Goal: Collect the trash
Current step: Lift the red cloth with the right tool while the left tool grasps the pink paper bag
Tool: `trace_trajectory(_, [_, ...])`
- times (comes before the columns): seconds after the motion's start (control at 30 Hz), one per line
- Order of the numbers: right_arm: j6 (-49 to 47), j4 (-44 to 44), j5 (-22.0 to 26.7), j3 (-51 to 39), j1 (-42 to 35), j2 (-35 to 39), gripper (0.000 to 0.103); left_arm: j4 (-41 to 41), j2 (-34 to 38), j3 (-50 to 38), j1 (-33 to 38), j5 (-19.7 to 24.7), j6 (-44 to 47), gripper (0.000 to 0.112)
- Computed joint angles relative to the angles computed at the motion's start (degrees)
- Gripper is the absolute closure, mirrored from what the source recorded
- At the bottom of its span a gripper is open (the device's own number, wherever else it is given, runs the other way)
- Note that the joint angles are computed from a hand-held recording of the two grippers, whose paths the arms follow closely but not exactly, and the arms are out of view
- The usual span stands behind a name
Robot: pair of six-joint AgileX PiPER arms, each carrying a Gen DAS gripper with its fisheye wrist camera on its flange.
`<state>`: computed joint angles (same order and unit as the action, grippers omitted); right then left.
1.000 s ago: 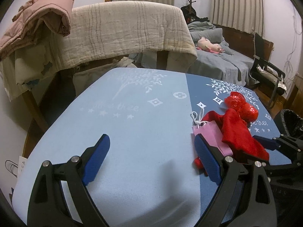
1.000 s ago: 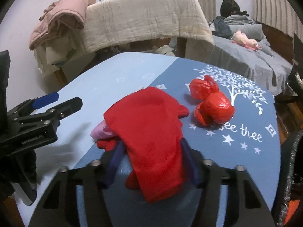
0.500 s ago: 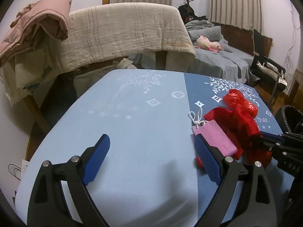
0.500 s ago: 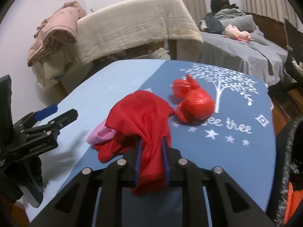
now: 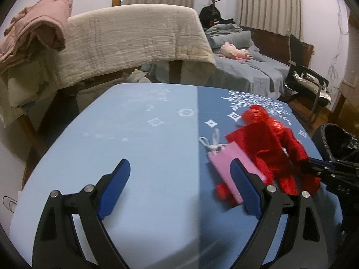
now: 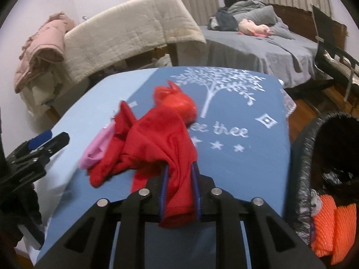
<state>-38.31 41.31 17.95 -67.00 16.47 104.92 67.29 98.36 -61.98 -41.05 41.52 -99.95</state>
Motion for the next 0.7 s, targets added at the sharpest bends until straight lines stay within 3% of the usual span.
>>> trace_trajectory(0.17, [2.55,-2.79,-0.29,0.24,-0.41,-0.09,0.078,-1.25,2.52,-3.37,-0.53,-1.78,1.77,0.024])
trace_trajectory(0.33, [2.26,-2.49,-1.12,1.65,-0.92,-0.95,0.062,-3.05,5.25,-6.97,-0.32,-3.68,4.40,0.025])
trace_trajectory(0.43, [1.17,-1.58,-1.21,2.23,-1.60,-1.32,0.056,-6.44,6.75,-9.09,0.76,-5.42,8.32,0.033])
trace_trajectory(0.53, [0.03,-0.39,-1.46,2.65,-2.11,-1.57,0.052,-10.84,7.82,-10.52,2.17,-7.28,12.53,0.046])
trace_trajectory(0.63, [-0.86,0.53,-1.54,2.78,-2.36,-1.65,0.051,-16.11,8.52,-11.23,3.96,-10.21,17.62,0.068])
trace_trajectory(0.7, [-1.55,1.07,-1.72,3.00,-2.33,-1.81,0.049,-18.24,8.52,-10.94,4.86,-12.49,19.61,0.089])
